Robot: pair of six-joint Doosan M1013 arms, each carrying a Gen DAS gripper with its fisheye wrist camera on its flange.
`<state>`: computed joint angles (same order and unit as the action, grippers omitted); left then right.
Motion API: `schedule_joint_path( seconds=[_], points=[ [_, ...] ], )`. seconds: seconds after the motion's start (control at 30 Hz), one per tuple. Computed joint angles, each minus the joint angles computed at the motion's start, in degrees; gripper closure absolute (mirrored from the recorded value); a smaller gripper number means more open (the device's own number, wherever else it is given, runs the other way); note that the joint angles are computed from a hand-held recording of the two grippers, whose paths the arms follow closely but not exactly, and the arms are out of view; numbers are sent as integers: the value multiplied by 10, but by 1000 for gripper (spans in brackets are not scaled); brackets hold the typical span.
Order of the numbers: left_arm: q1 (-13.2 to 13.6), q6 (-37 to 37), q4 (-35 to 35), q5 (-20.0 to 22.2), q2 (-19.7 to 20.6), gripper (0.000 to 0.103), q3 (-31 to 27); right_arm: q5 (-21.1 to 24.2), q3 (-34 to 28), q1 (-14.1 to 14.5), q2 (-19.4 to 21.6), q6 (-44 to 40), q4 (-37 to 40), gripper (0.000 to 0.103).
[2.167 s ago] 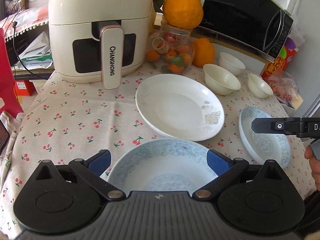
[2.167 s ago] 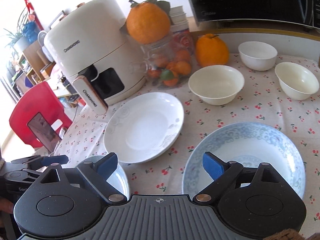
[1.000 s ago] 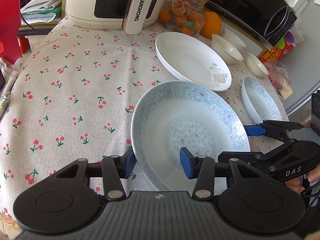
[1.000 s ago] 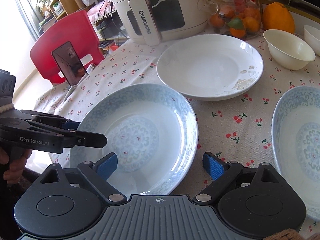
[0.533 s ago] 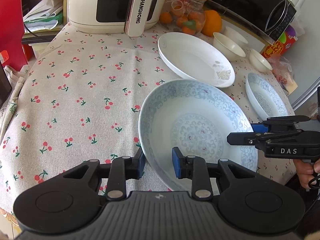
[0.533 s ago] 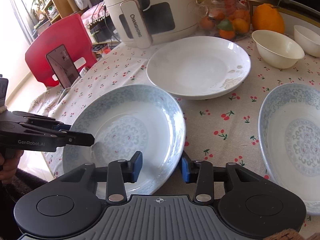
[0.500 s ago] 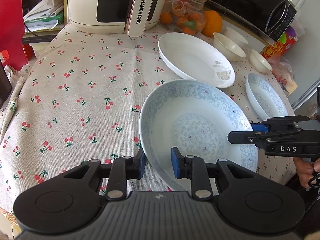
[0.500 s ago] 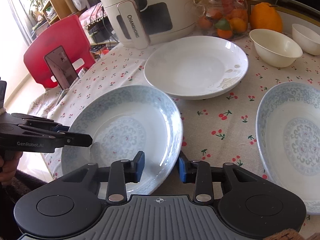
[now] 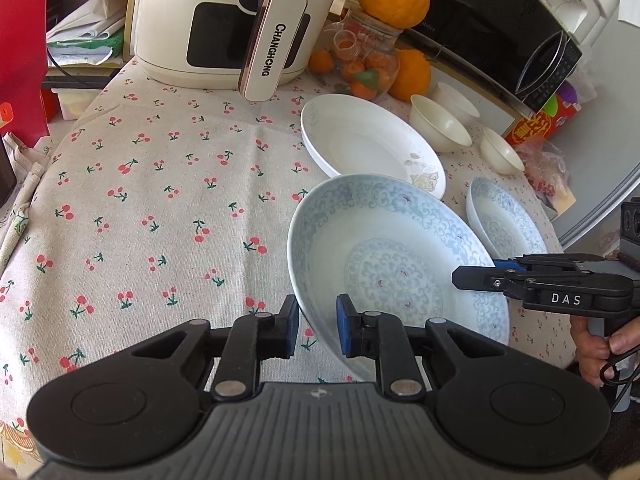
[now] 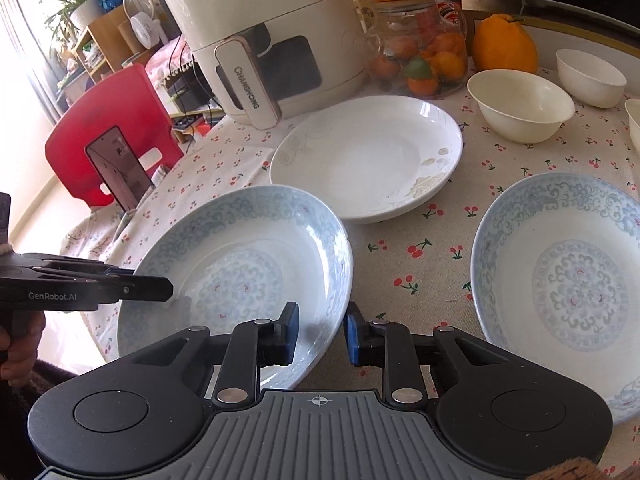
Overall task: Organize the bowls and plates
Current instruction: 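Lift the blue plate with both tools and lower it onto the other blue plate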
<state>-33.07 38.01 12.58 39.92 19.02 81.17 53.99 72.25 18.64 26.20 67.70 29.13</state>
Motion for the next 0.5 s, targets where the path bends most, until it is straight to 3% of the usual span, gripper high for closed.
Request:
schedule_joint_path(
  seconds=[0.5],
  points=[
    [-6, 29, -12, -9, 43, 87, -71, -52, -6, -25, -6, 51, -11, 81]
  ],
)
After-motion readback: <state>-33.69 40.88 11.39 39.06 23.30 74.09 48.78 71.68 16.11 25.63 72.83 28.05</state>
